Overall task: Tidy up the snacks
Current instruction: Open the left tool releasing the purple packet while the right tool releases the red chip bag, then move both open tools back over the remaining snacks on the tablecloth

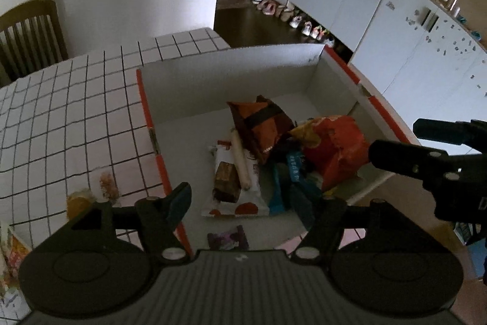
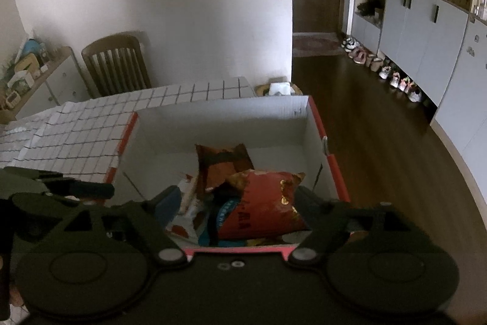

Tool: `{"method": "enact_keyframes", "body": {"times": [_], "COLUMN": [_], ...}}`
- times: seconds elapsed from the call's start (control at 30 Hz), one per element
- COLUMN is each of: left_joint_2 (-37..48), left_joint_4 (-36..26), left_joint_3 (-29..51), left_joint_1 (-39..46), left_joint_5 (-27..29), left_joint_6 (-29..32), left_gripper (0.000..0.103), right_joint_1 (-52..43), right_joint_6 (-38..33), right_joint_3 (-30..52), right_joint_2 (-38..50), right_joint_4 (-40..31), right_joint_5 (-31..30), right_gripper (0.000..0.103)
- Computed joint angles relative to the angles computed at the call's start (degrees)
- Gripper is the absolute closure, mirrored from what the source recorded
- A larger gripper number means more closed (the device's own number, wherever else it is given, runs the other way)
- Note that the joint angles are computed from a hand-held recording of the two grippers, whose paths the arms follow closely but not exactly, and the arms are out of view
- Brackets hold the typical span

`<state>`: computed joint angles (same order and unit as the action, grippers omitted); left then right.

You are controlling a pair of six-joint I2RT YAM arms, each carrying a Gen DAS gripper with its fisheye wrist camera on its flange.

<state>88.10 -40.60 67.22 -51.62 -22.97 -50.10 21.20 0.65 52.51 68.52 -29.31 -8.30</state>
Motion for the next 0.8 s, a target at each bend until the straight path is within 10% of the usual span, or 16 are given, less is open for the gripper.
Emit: {"method": "enact_keyframes", "body": {"times": [0.4,0.8], "left_joint_2": [-12.88,-31.06], "left_joint_4": [-4.69,-13.85], "left_joint_3": [-5.39,-12.77], "left_joint_1": [-5.31,-9.86], "left_joint_5": [-6.21,-10.19], "left_joint_6": [-1.36,-5.40], "left_gripper": [0.032,0.023], "right_joint_1": [5.97,26.05], "right_joint_6": [4.88,16.57], "right_joint_3": [-0.66,-1.42], "right_joint_2": [-9.01,-12.82], "right_joint_4": [-2.46,-1.95], "right_joint_5": [0.78,16.43], "right_gripper": [0.011,0.000]}}
